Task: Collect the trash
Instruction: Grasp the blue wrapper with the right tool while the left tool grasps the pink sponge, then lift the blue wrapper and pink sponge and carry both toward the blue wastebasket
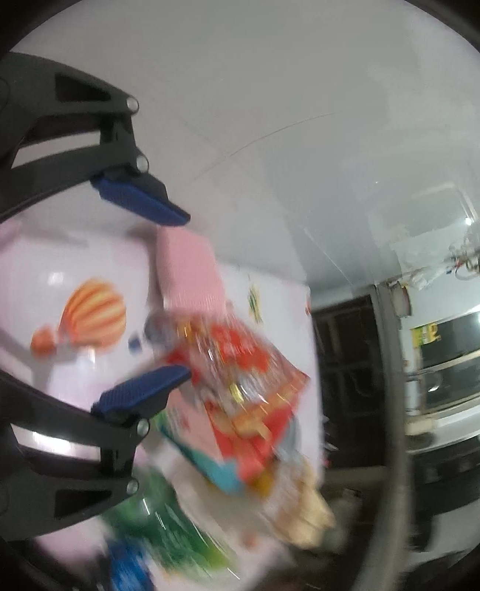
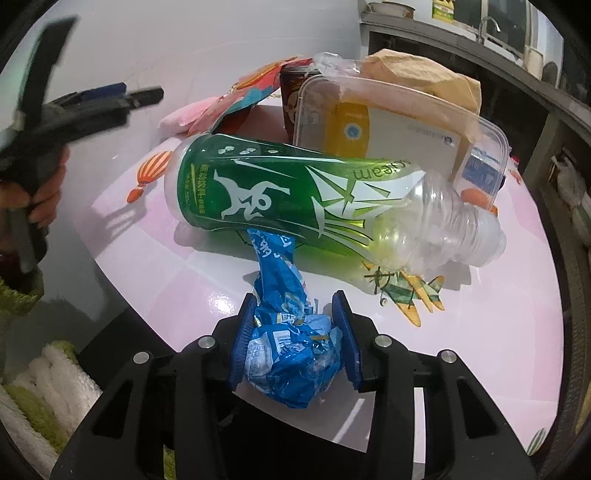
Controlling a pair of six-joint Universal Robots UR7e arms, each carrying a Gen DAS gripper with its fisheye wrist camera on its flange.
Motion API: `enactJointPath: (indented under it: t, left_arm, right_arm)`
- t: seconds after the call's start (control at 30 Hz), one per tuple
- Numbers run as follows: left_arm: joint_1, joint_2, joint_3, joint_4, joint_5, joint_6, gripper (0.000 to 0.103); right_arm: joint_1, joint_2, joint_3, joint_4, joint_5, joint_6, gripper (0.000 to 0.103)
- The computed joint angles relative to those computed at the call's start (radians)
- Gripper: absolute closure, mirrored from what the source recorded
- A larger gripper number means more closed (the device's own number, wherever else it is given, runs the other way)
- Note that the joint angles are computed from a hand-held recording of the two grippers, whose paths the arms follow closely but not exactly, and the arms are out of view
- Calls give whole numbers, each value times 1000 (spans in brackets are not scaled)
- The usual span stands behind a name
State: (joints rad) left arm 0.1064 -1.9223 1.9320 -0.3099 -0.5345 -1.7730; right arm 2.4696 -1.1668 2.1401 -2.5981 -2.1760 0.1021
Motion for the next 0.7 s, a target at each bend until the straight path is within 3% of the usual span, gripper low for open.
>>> enactJointPath:
  t: [0.07, 0.2, 0.3, 0.63, 0.7]
  left_arm:
    - [54, 36, -1, 45, 8, 31, 40]
    - [135, 21, 17, -49, 43, 208, 43]
    - [190, 24, 32, -63, 72, 261, 49]
    - [263, 109, 45, 106, 139, 246, 60]
    - [263, 121, 55, 138, 139, 239, 69]
  right_arm:
    - [-7, -8, 7, -11, 12, -3, 62]
    - [-28, -15, 19, -37, 36, -21, 62]
    - [-44, -27, 36, -64, 58, -36, 62]
    - [-61, -52, 66, -112, 90, -43, 62]
    - [-62, -51, 69, -117, 92, -44, 62]
